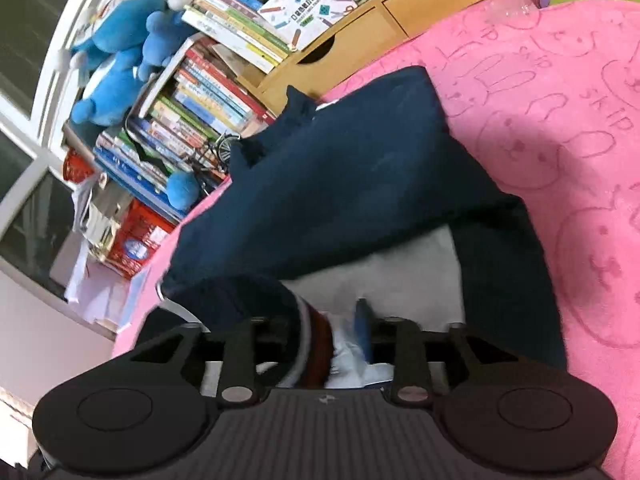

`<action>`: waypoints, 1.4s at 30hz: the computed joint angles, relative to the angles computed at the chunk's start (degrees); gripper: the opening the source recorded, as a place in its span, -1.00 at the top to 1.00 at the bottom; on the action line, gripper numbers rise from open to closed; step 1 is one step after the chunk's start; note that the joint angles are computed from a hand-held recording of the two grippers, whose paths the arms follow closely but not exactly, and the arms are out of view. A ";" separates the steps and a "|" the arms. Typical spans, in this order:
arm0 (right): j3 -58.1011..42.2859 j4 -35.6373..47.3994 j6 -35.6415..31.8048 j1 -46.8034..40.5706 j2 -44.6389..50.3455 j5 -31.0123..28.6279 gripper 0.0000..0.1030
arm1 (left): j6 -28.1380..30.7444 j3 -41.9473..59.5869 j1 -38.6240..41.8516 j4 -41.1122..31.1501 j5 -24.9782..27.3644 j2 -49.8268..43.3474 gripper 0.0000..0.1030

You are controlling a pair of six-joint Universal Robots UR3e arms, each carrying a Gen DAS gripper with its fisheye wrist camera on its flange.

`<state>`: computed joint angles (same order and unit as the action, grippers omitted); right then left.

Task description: Fold clothes

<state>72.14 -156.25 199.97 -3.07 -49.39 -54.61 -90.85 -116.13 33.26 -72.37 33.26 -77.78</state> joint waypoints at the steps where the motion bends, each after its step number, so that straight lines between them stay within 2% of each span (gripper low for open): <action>1: 2.13 -1.89 -1.26 -0.03 -0.98 -0.63 -0.02 | -1.20 -1.27 -1.19 3.80 1.02 -0.29 -1.00; 3: 6.59 -6.62 -4.57 0.08 -3.41 -2.18 -0.18 | -7.26 -5.38 -3.89 18.37 3.72 -2.03 -1.00; 5: 13.45 -14.45 -9.54 -0.15 -7.41 -3.80 -0.48 | -17.35 -6.96 -6.05 34.52 6.53 -6.69 -1.00; 7: 19.63 -22.16 -14.15 -0.12 -11.39 -5.91 -0.89 | -27.42 -6.41 -8.21 48.60 10.29 -12.44 -1.00; 9: 25.51 -29.54 -18.92 -0.68 -15.14 -6.52 -1.00 | -36.01 -4.53 -10.51 59.76 15.09 -18.14 -1.00; 11: 30.50 -33.84 -23.23 -1.61 -18.89 -4.63 -1.00 | -45.45 -0.46 -11.11 64.56 18.70 -22.85 -1.00; 13: 33.92 -34.18 -27.38 -2.21 -22.06 -2.27 -1.00 | -55.89 4.37 -11.71 69.39 23.49 -27.79 -1.00; 15: 36.84 -34.25 -32.48 -1.05 -23.88 -2.45 -1.00 | -64.20 9.95 -11.90 70.08 28.30 -31.63 -1.00; 16: 38.03 -34.41 -35.16 -0.09 -24.42 -3.11 -1.00 | -67.42 12.63 -11.40 68.13 29.09 -32.82 -1.00; 18: 39.62 -35.65 -40.69 2.85 -24.32 -5.46 -1.00 | -70.82 14.63 -8.85 63.97 25.50 -33.06 -1.00; 20: 40.90 -35.35 -47.81 5.81 -23.89 -5.97 -0.99 | -71.10 14.10 -6.46 62.04 21.53 -32.32 -1.00; 23: 41.39 -35.60 -58.04 10.92 -21.84 -4.95 -0.99 | -68.74 10.93 -5.57 64.25 21.70 -30.72 -1.00; 25: 39.89 -38.79 -63.69 15.46 -18.27 -5.63 -0.99 | -68.40 9.64 -4.97 65.20 21.27 -30.17 -1.00; 28: 34.96 -44.49 -69.46 22.36 -10.39 -6.20 -1.00 | -69.65 8.62 -1.55 61.86 14.74 -29.36 -1.00; 30: 29.53 -41.84 -71.80 25.95 -6.09 -5.76 -0.96 | -68.68 8.69 1.90 56.68 7.89 -28.54 -1.00; 32: 23.64 -37.20 -70.38 29.06 -3.22 -9.14 -0.47 | -65.48 8.07 5.57 50.56 0.57 -27.21 -1.00; 33: 20.58 -33.26 -68.11 29.80 -2.65 -10.78 0.18 | -63.00 7.63 7.30 46.90 -2.43 -26.14 -1.00; 34: 17.40 -28.71 -65.47 30.19 -2.24 -11.77 0.33 | -60.25 7.12 8.95 43.14 -5.04 -24.94 -1.00; 37: 10.04 -15.52 -55.53 27.12 -3.07 -7.36 0.50 | -53.16 4.23 12.41 36.77 -8.23 -20.52 -1.00; 42: 1.37 -14.02 -44.74 23.16 -1.23 -4.97 0.52 | -39.03 1.12 14.49 29.90 -10.47 -14.24 -1.00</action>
